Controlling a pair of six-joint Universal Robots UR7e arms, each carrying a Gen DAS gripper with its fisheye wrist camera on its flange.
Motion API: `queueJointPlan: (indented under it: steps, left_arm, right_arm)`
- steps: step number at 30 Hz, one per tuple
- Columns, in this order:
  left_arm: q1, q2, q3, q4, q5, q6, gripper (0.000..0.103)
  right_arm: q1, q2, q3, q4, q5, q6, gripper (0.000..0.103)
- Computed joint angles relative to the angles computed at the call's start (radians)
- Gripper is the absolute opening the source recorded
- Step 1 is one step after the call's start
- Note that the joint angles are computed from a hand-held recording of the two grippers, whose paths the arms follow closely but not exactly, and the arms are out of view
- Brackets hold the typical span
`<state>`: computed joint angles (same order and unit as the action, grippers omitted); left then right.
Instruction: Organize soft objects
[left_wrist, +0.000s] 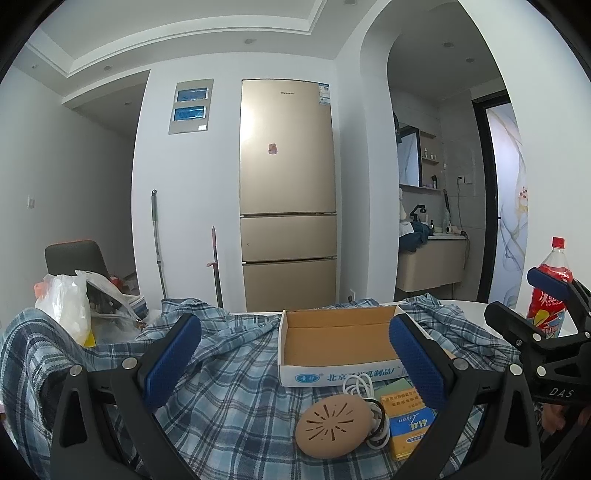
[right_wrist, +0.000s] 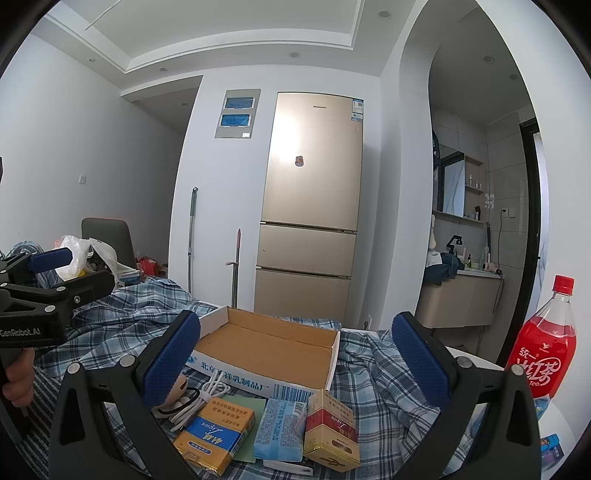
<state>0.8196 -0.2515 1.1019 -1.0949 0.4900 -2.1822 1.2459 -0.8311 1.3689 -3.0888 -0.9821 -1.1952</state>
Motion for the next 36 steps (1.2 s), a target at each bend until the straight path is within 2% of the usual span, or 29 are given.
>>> queueJointPlan:
  steps: [9,17,25,30,36]
  left_arm:
    - [0.0,0.011,-0.027,0.057,-0.007,-0.033,0.103]
    - [-0.004,0.008,-0.012,0.021,0.003,-0.002,0.103]
    - [-0.009,-0.002,0.011,-0.004,-0.003,-0.003,0.103]
    - [-0.01,0.0,0.005,-0.003,-0.005,0.003,0.103]
    - [-0.012,-0.003,0.004,0.016,-0.011,-0.013,0.103]
  right_arm:
    - [-0.001,-0.005,0.001,0.009,0.003,-0.015,0.103]
    - [0.002,0.0,-0.003,0.013,-0.012,-0.019,0.103]
    - [-0.001,0.003,-0.001,-0.011,-0.002,-0.001,0.103]
    - [-0.005,-0.004,0.012,0.002,0.019,-0.027,0.103]
    - [0.005,0.009,-0.019,0.039,-0.033,-0.01,0.103]
